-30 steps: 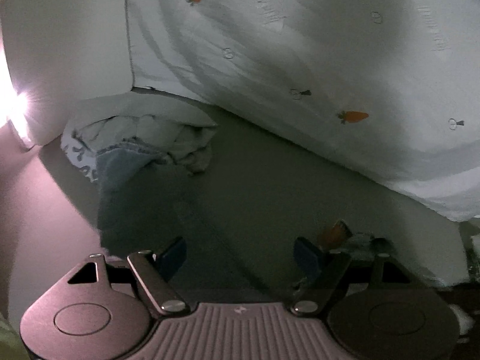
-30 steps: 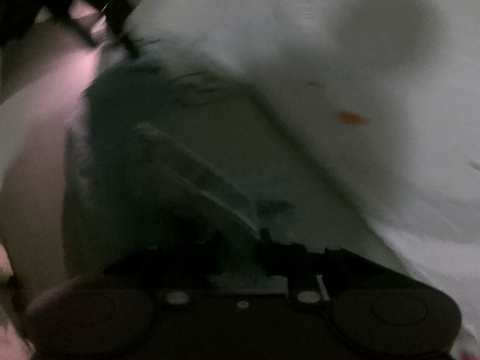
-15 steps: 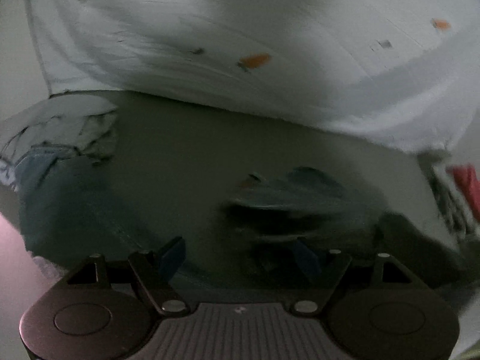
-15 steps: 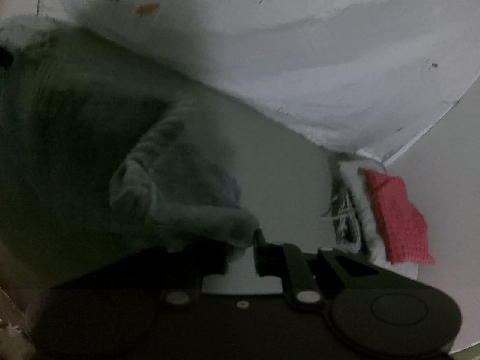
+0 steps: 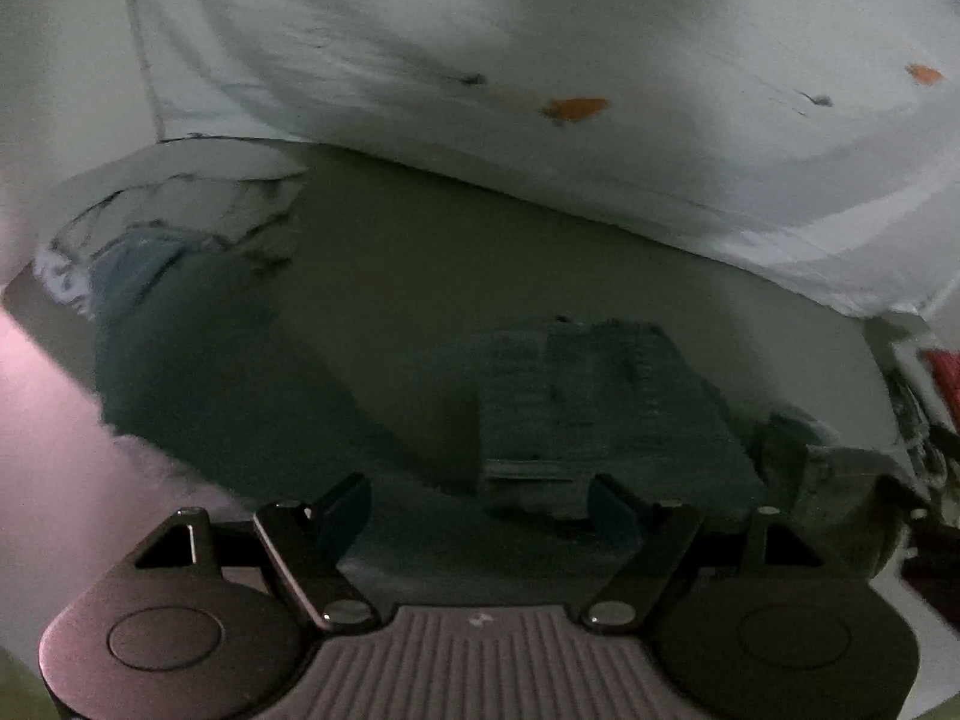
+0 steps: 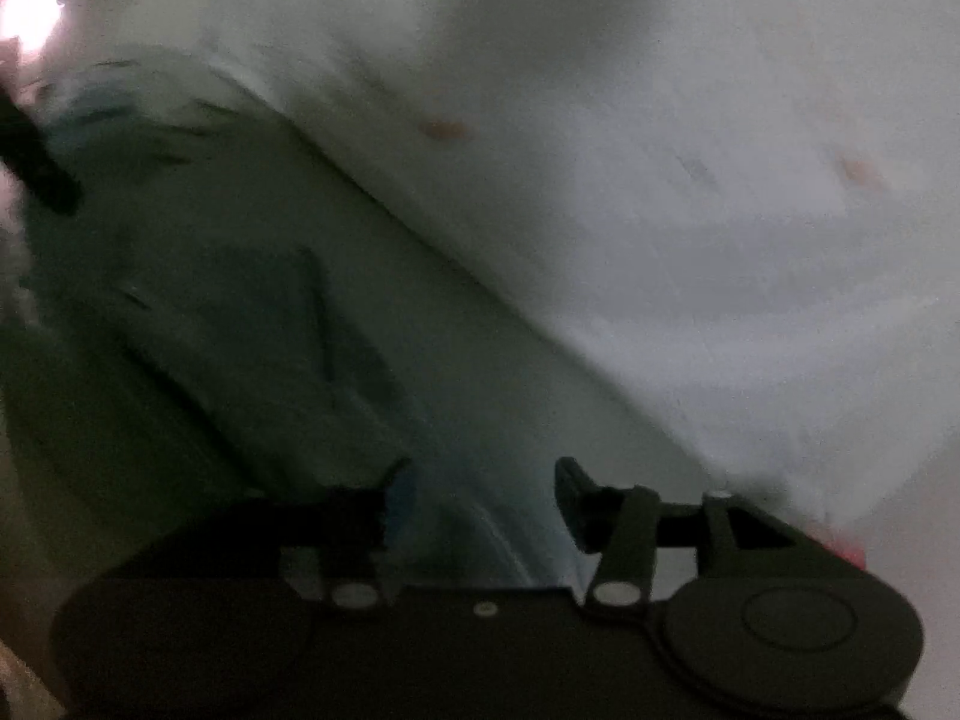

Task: Fold clothes

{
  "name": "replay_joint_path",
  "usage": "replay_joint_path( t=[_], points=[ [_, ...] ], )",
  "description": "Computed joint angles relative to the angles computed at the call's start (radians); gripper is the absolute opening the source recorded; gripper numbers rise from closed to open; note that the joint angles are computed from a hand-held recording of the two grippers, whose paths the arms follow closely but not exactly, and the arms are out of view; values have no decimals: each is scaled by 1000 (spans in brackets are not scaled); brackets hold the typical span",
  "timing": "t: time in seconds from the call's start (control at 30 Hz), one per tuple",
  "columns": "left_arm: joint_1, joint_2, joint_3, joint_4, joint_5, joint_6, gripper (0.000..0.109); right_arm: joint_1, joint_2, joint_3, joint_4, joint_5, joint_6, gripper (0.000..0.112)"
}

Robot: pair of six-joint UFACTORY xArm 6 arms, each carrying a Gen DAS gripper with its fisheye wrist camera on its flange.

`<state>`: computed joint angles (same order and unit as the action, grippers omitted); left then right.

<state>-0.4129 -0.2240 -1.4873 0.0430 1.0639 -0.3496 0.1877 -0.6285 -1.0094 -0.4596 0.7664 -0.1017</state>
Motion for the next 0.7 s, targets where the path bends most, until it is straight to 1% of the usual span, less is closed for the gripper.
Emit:
replay_joint_path(
  t=[0.03, 0.1, 0.17, 0.2, 0.27, 0.33, 0.4, 0.43, 0.47, 0.57, 0.6, 0.63, 0.7],
  points=[
    [14, -11, 12, 1, 0, -2, 81, 38, 32, -21, -30, -4, 16, 71],
    [42, -34, 36, 1, -1, -6, 81, 116, 103, -72, -108, 15, 82, 74],
    [74, -51, 59, -17, 0, 1, 81, 158, 162, -109, -120, 2, 105, 74],
    [91, -59, 71, -30, 1, 7, 81, 170, 187, -122, -77, -18, 77, 74],
    [122, -65, 85, -57, 6, 26, 81, 206, 237, -142, 21, -39, -53, 74],
    [144, -63, 86, -78, 4, 49, 81, 238, 283, -143, 3, -37, -158, 74],
    [162, -58, 83, -97, -1, 72, 81, 259, 337, -153, -36, 4, -248, 74],
    [171, -55, 81, -107, -4, 83, 81, 265, 359, -157, -64, 18, -273, 74],
    [179, -53, 79, -117, -6, 95, 81, 267, 377, -151, -132, 12, -259, 74],
    [201, -41, 77, -144, -8, 127, 81, 252, 415, -124, -380, -55, -143, 72],
    [206, -35, 74, -153, -7, 135, 81, 243, 432, -126, -436, -76, -120, 65],
    [210, -29, 71, -160, -6, 142, 81, 236, 450, -136, -456, -98, -117, 52],
    [216, -19, 63, -178, -4, 158, 81, 233, 483, -166, -448, -119, -119, 35]
  ],
)
